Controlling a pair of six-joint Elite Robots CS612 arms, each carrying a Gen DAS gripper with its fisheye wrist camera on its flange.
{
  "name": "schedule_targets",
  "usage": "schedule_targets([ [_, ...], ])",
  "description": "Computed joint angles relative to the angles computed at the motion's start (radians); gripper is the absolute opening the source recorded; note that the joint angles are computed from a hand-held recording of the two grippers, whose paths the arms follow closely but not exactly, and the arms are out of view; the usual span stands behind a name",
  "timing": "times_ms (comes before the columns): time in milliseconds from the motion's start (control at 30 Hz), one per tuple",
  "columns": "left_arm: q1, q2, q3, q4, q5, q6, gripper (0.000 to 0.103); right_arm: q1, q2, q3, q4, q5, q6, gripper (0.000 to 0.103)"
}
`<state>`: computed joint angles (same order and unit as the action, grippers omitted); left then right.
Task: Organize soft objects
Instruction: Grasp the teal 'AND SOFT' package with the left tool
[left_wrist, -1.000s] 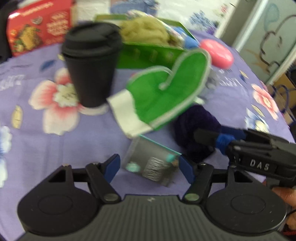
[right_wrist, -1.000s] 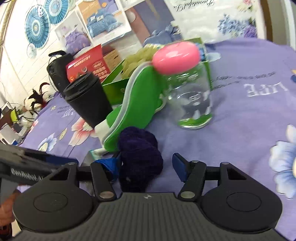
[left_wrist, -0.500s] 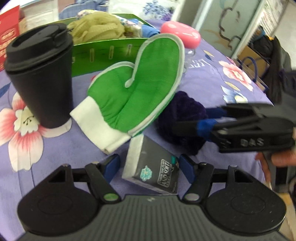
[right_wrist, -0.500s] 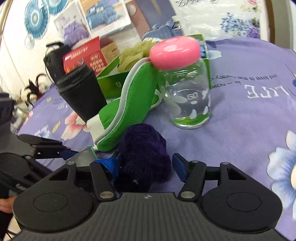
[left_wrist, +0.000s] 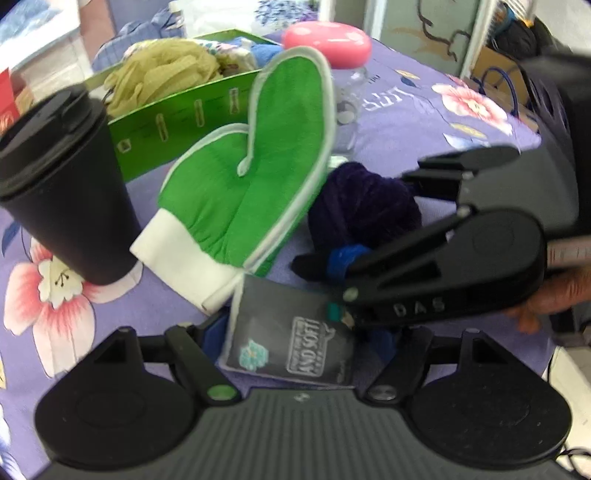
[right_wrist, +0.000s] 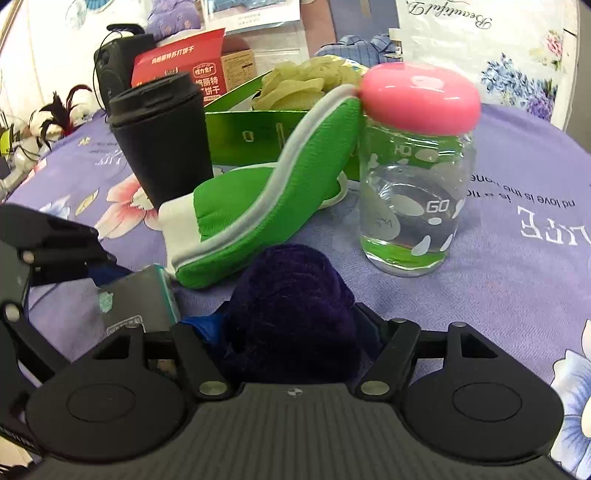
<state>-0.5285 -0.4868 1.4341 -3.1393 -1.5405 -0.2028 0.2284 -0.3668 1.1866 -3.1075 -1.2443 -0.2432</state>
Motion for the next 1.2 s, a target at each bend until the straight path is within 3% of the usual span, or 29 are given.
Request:
schedule_targets([
  [233,0.013,-0.013,0.014,0.012,-0.039,-0.069,0.075,-0.005,0.005,-0.005,-0.011,0.020,0.005,0.056],
  [467,-0.006,-0.008,0.022,0.003,0.031,-0.003,0.078,0.001,0.007,0.002,-0.038,0.000,-0.017,0.057],
  [533,-0.004,-0.009,0.013,0.029,0.021,-0.025,0.080,0.001,0.007,0.001,-0.038,0.000,-0.016,0.057],
  [600,0.001,-0.008,-0.006,0.086,-0.008,-0.022,0.103,0.000,0.008,0.001,-0.040,0.002,-0.013,0.057],
  [700,-0.015,-0.004,-0.024,0.123,0.042,0.012,0.103,0.002,0.010,0.000,-0.043,-0.003,-0.011,0.058],
  [833,-0.005,0.002,-0.038,0.122,0.008,-0.052,0.102,0.000,0.013,-0.002,-0.046,0.002,-0.006,0.060],
  [867,-0.003,0.003,-0.040,0.115,0.000,-0.066,0.102,0.000,0.013,-0.003,-0.044,0.005,-0.007,0.060],
  [933,-0.005,0.000,-0.031,0.100,0.020,-0.080,0.087,-0.001,0.011,-0.003,-0.037,0.008,-0.003,0.060],
  [967,-0.009,-0.006,-0.020,0.094,0.044,-0.067,0.070,-0.001,0.009,-0.002,-0.036,0.006,-0.001,0.057],
  [1000,-0.010,-0.014,-0.008,0.083,0.050,-0.059,0.063,-0.003,0.007,0.001,-0.040,0.006,0.012,0.051],
  [1167,0.000,-0.059,0.071,-0.015,0.064,-0.150,0.063,-0.019,-0.015,0.063,-0.120,0.025,0.046,0.046],
  [1200,0.010,-0.071,0.090,-0.038,0.036,-0.170,0.064,-0.022,-0.024,0.083,-0.145,0.025,0.044,0.046],
])
